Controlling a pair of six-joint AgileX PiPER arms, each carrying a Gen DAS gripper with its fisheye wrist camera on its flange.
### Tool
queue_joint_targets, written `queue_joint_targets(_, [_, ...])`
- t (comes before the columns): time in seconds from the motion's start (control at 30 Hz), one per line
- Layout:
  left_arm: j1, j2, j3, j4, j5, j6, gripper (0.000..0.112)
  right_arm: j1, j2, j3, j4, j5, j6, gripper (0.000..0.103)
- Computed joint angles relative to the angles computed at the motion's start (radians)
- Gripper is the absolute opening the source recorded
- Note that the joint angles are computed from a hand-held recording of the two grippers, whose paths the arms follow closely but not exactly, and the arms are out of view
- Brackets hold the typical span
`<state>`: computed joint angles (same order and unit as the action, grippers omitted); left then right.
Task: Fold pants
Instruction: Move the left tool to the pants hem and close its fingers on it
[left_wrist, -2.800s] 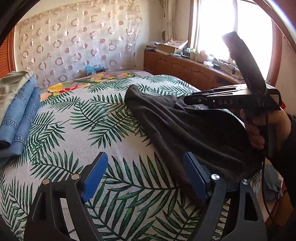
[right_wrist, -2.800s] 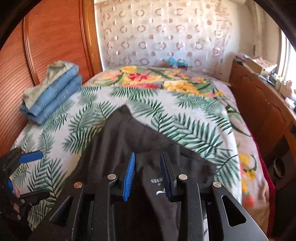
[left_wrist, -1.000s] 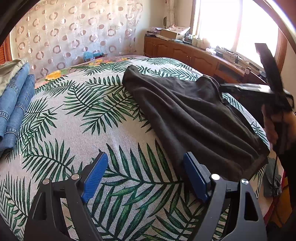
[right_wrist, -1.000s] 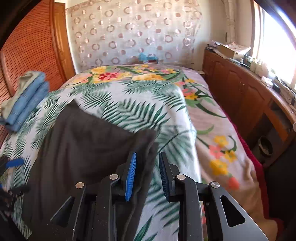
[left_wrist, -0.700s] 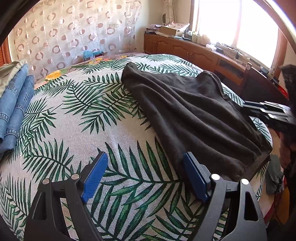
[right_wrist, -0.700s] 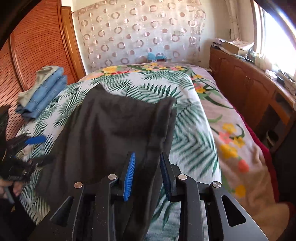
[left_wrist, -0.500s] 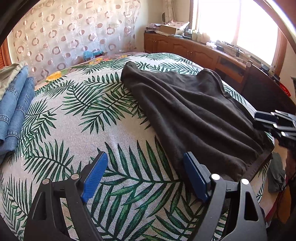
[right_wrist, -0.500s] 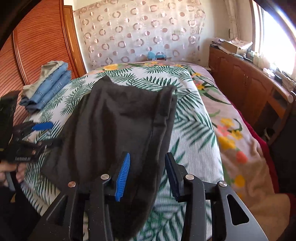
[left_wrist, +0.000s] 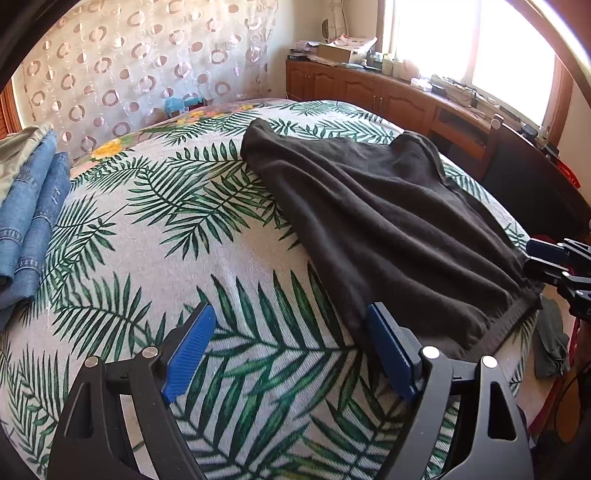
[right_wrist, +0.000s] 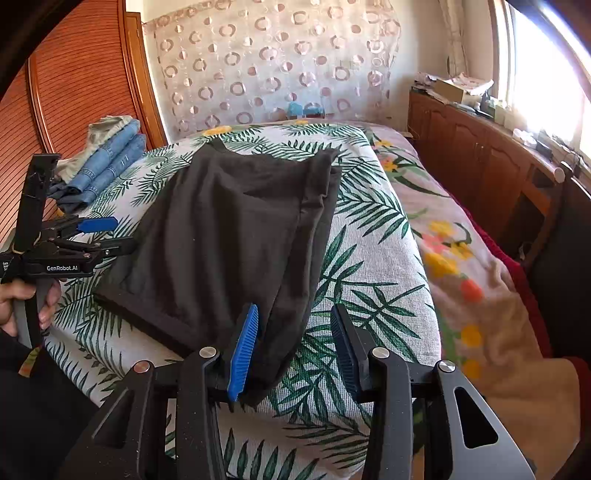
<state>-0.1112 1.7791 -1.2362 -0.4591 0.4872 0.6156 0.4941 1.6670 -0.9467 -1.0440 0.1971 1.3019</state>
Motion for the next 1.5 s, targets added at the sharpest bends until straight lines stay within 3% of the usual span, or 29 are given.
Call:
queue_joint_targets(0.13, [0.014, -0.081, 0.076, -0.158, -0.010, 0.156, 0.084, 0.006, -0.015, 0.027, -0.075, -0.003, 0.080, 0.042])
queue_joint_targets(0.3, [-0.007, -0.144, 0.134, -0.209, -0.002, 0.197, 0.084, 0.021, -0.010, 0.030, -0.128, 0.006, 0.140, 0.042])
queue_joint_targets(0.63, [-0.026, -0.169, 0.184, -0.267, 0.042, 0.246, 0.059, 0.047, -0.022, 0.041, -0.229, 0.023, 0.239, 0.042])
queue_joint_targets(1.17, [-0.014, -0.158, 0.211, -0.336, 0.074, 0.291, 0.058, 0.052, 0.000, 0.038, -0.276, 0.036, 0.292, 0.042])
queue_joint_targets(1.37, [-0.014, -0.178, 0.232, -0.394, 0.083, 0.359, 0.034, 0.048, 0.002, 0.034, -0.266, 0.034, 0.286, 0.042])
queue_joint_targets(1.4, [-0.013, -0.182, 0.233, -0.397, 0.082, 0.365, 0.024, 0.048, 0.001, 0.036, -0.275, 0.035, 0.296, 0.042])
queue_joint_targets(1.5, [-0.008, -0.192, 0.235, -0.396, 0.081, 0.368, 0.018, 0.051, -0.005, 0.041, -0.297, 0.039, 0.321, 0.042])
